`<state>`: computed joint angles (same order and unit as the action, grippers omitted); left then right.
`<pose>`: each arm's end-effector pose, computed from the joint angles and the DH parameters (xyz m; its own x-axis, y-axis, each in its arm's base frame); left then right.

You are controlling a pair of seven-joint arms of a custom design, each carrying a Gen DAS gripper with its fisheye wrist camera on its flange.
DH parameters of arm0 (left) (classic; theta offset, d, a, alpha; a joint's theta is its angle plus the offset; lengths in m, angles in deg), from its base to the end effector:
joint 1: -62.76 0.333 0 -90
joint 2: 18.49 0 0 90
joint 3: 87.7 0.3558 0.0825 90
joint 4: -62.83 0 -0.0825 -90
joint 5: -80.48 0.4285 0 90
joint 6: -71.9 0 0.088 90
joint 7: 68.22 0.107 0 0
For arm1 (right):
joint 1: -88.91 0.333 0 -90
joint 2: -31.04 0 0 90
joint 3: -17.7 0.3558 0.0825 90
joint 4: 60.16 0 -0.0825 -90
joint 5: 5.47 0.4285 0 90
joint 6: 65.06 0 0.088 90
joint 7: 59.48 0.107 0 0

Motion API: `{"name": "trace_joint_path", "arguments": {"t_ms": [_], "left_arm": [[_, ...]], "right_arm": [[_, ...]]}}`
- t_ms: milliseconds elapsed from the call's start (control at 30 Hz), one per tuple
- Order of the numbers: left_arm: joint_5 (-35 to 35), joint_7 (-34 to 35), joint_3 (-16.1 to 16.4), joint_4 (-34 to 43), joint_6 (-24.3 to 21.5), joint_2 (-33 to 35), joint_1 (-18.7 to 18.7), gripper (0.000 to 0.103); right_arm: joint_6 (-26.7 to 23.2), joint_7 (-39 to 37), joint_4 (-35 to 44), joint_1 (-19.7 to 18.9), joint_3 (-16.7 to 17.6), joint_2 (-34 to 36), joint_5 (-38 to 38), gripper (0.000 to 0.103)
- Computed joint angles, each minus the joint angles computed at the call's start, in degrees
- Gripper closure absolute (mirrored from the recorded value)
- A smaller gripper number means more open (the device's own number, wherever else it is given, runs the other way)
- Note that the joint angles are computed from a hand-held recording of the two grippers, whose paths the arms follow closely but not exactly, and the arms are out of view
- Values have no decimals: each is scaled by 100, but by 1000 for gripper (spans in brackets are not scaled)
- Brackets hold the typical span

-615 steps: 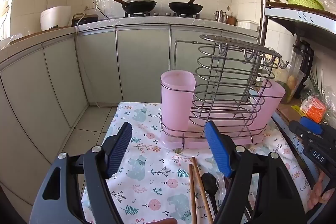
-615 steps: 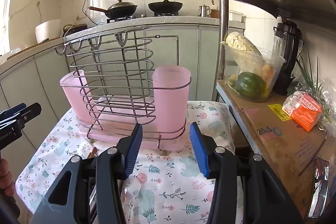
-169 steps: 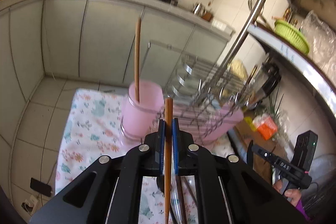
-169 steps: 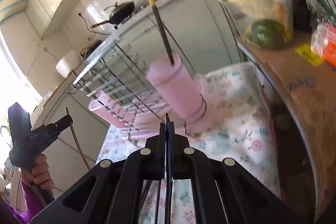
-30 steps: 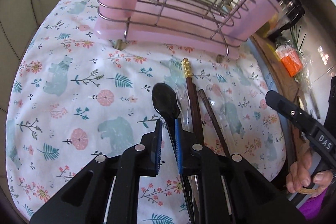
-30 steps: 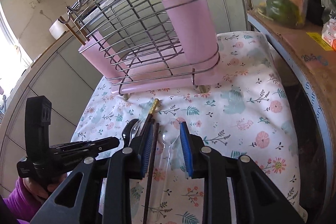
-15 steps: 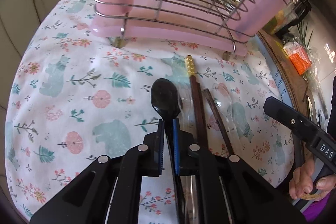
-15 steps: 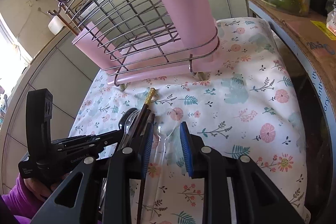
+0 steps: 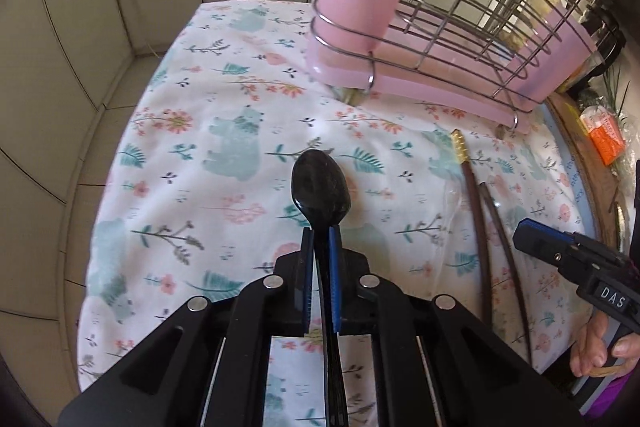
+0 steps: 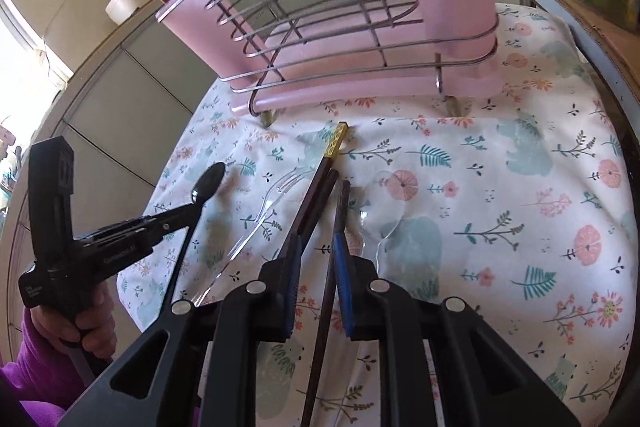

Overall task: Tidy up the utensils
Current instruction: 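Grasp the black spoon with the left tool while the right grasps a dark gold-tipped chopstick, then lift the spoon and chopstick and carry them above the pink cup with both tools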

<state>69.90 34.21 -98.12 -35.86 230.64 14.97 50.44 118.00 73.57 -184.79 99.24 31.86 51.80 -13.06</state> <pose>0.7153 -0.2695 0.3063 -0.4202 -0.8969 0.1378 -0.8275 0.3164 -0.4638 0.5890 0.2734 0.3070 -0.1022 -0.8957 -0.4328 -0.8375 0.3123 -0.4485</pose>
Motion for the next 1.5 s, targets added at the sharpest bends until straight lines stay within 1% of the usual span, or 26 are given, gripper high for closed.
{"name": "trace_joint_path", "arguments": {"t_ms": [67,100,267,300,333,367,467,633,700,733,800,867,933,967,1000,1033,1167,1267,1333,1367,1500], "left_arm": [[80,58,36,-5,-109,-16,6,96],[109,46,44,73,-197,43,-23,96],[92,127,-9,352,-578,187,29,96],[92,132,-12,482,-757,239,37,96],[96,141,-14,575,-875,282,37,95],[104,158,-18,693,-1018,336,38,95],[152,184,-5,1109,-1572,513,29,95],[307,235,43,1813,-2472,811,-24,94],[349,285,48,2094,-2807,947,-22,94],[356,286,51,2261,-2988,1031,-22,94],[367,274,59,2578,-3324,1193,-25,93],[386,250,72,2836,-3593,1322,-38,93],[445,238,100,3018,-3791,1409,-66,93],[490,221,123,3083,-3857,1439,-91,93],[540,191,150,3110,-3889,1448,-119,93],[589,142,174,3183,-3933,1486,-157,93],[764,-87,237,3351,-3999,1580,-295,93],[815,-147,218,3168,-3774,1486,-331,95],[765,-136,173,2953,-3612,1354,-285,96],[710,-136,140,2864,-3575,1290,-251,103],[472,-44,33,2374,-3211,972,-96,103]], "right_arm": [[-203,55,118,204,-196,51,-12,87],[-232,57,139,234,-229,78,-1,87],[-369,-5,196,177,-169,134,124,87],[-387,-54,207,102,-91,153,168,86],[-405,-152,217,-59,81,182,240,86],[-433,-229,234,-147,173,207,288,86],[-619,-397,329,-201,248,249,386,86],[-1022,-776,609,-159,231,355,599,86],[-1121,-1080,707,-385,472,428,875,86],[-1172,-1280,763,-549,646,481,1056,86],[-1290,-1612,860,-738,836,550,1323,86],[-1466,-1924,959,-886,985,606,1572,86],[-1641,-2176,1032,-934,1025,628,1756,88],[-1687,-2268,1050,-930,1017,630,1845,89],[-1701,-2268,1047,-844,922,613,1888,95],[-1670,-2326,1025,-820,895,604,1985,95],[-1304,-2752,823,-1016,1132,563,2598,97],[-1106,-2907,708,-1105,1254,512,2833,97],[-979,-2952,625,-1131,1297,448,2902,97],[-893,-3021,578,-1225,1402,427,2966,97],[-531,-3159,351,-1569,1808,304,3051,97]]}}
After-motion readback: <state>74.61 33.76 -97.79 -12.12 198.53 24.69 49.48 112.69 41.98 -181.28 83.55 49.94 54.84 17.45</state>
